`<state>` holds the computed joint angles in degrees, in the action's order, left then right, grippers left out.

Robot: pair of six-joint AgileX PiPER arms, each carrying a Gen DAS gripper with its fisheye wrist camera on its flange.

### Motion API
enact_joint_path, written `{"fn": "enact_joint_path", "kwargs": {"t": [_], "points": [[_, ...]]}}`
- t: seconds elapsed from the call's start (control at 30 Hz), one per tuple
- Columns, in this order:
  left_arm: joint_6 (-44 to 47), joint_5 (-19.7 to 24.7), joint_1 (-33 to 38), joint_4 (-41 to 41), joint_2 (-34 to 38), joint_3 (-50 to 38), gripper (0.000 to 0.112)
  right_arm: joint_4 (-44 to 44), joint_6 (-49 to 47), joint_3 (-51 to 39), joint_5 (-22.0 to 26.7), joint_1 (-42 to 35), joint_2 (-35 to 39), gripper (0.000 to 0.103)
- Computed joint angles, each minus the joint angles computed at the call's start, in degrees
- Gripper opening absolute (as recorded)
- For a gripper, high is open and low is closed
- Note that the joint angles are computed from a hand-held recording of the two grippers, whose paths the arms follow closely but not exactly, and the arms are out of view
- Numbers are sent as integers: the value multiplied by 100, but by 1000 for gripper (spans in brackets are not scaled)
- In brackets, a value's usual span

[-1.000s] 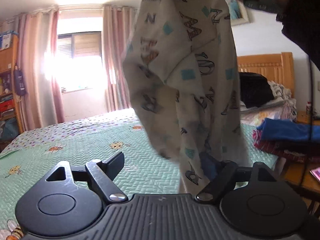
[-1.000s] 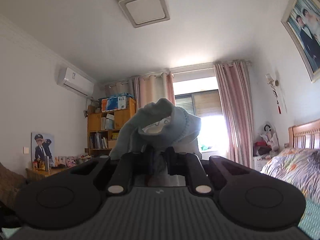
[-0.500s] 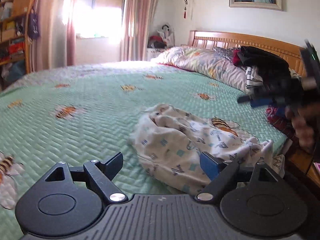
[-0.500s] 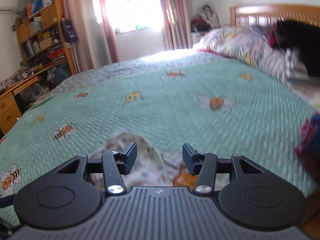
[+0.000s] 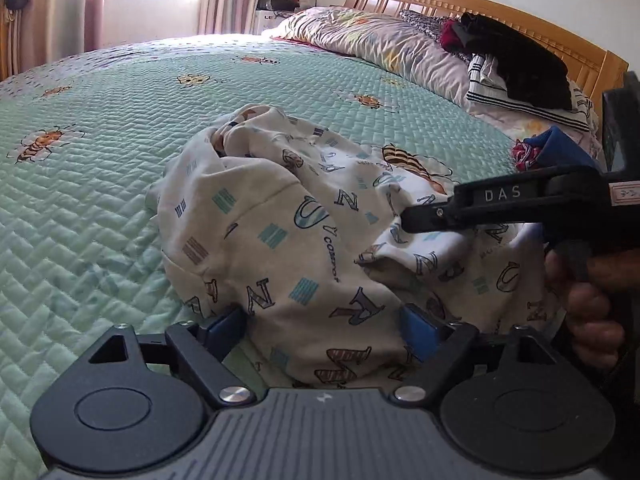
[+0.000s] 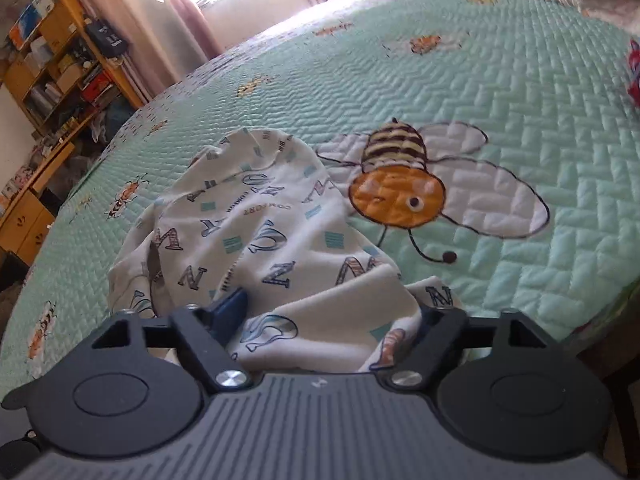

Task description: Fold clothes

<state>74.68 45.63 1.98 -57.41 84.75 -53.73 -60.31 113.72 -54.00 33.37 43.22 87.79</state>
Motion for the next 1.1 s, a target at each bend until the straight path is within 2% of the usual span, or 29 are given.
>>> {"fn": "enact_joint_path", "kwargs": {"t": [0.03, 0.07, 0.13, 0.23, 0.37, 0.43, 0.47, 0.5, 0.53, 0.57, 0.6, 0.63, 0.7, 0.77, 0.87, 0.93, 1.0, 1.1], "points": [[-40, -57, -16, -67, 48, -56, 49, -32, -116, -73, 3, 15, -21, 20], [-43, -56, 40, -181, 83, -144, 23, -130, -138, -149, 49, 50, -60, 18], [-19, 13, 233, -467, 144, -369, 18, -235, -208, -343, 151, 74, -219, 17], [60, -147, 660, -989, 9, -950, 15, -566, -470, -842, 350, 64, -562, 16], [-317, 195, 1555, -1710, 100, -2618, 16, -1158, -1254, -2128, 612, 67, -879, 16], [-515, 388, 1995, -2037, 225, -3528, 20, -1337, -1483, -2642, 338, -6, -1028, 19], [-545, 422, 2176, -2128, 221, -3821, 29, -1217, -1643, -2815, 45, -110, -1101, 22], [-602, 373, 2292, -2109, 198, -4014, 54, -948, -1899, -2936, -247, -229, -1155, 32], [-664, 256, 2341, -1975, 154, -4062, 76, -747, -2037, -2952, -504, -325, -1205, 51], [-736, 112, 2363, -1787, 101, -4052, 99, -731, -1946, -2827, -705, -380, -1259, 65], [-752, 62, 2389, -1604, 55, -3958, 103, -943, -1671, -2653, -720, -346, -1273, 93], [-755, 42, 2394, -1332, 20, -3739, 102, -1090, -1491, -2446, -562, -255, -1240, 98], [-938, -117, 2381, -529, -109, -2995, 102, -697, -1389, -1981, -387, -229, -1101, 98], [-1012, -266, 2477, 69, -200, -2197, 96, 265, -1443, -1408, -670, -382, -996, 98], [-61, -218, 3108, -170, -370, -893, 93, 584, -588, -321, -1005, -245, -1061, 90], [603, -174, 3487, -427, -489, -355, 93, 466, -52, 131, -862, -15, -1177, 90], [953, 28, 3823, -586, -543, -169, 97, 380, 325, 437, -706, 179, -1281, 90], [915, 398, 3953, -664, -601, -235, 100, 143, 391, 344, -302, 359, -1339, 90]]}}
